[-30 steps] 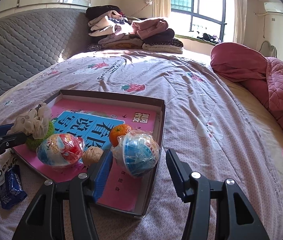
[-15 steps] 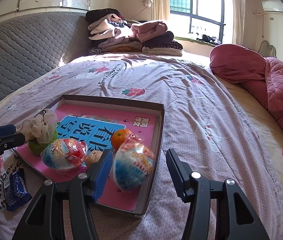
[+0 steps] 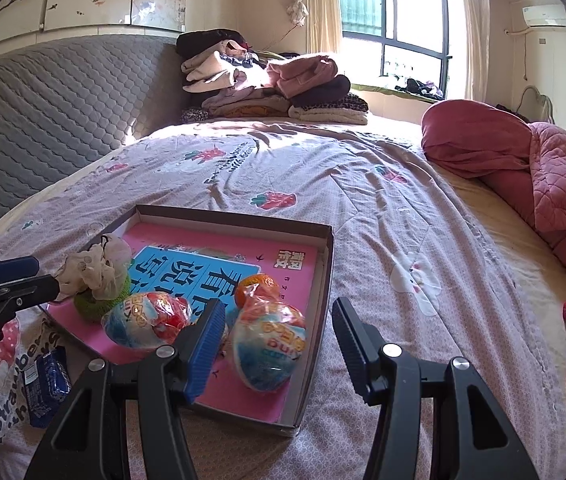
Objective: Organize objects
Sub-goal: 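Withdraw both open tools from the tray, then move the left tool to the blue snack packet while the right tool approaches the orange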
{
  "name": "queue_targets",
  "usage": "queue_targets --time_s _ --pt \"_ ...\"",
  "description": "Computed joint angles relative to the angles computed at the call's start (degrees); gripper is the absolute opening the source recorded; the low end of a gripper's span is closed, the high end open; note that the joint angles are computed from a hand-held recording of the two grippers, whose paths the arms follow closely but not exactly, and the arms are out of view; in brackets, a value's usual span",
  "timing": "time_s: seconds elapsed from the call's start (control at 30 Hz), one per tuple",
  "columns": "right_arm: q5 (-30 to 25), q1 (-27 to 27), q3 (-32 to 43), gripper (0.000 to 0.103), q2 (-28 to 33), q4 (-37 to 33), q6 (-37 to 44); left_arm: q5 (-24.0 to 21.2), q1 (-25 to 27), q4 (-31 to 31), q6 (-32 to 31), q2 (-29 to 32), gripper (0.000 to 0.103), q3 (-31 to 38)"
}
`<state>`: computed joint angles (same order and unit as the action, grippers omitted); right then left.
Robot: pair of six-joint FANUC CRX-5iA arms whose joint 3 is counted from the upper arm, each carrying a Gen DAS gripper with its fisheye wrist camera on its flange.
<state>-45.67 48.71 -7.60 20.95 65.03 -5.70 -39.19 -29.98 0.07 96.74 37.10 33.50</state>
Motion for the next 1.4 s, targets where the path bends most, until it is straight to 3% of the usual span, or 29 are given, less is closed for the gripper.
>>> queue_targets --time_s 0.1,0.7,1.4 --pt "0.2 0.3 -0.4 0.055 -0.5 1.2 -0.9 0.2 -0.2 -0.2 0.1 -0.4 0.069 -0.3" --pt "1.4 1.5 -2.0 0.059 -3.0 7.0 -4.8 0.6 -1.4 -4.6 3.5 -3.8 0.069 -1.9" --pt "0.5 4.4 -2.8 0.061 -4.7 8.0 -6.7 1.1 -2.1 -6.4 5.1 -7.4 0.069 -5.4"
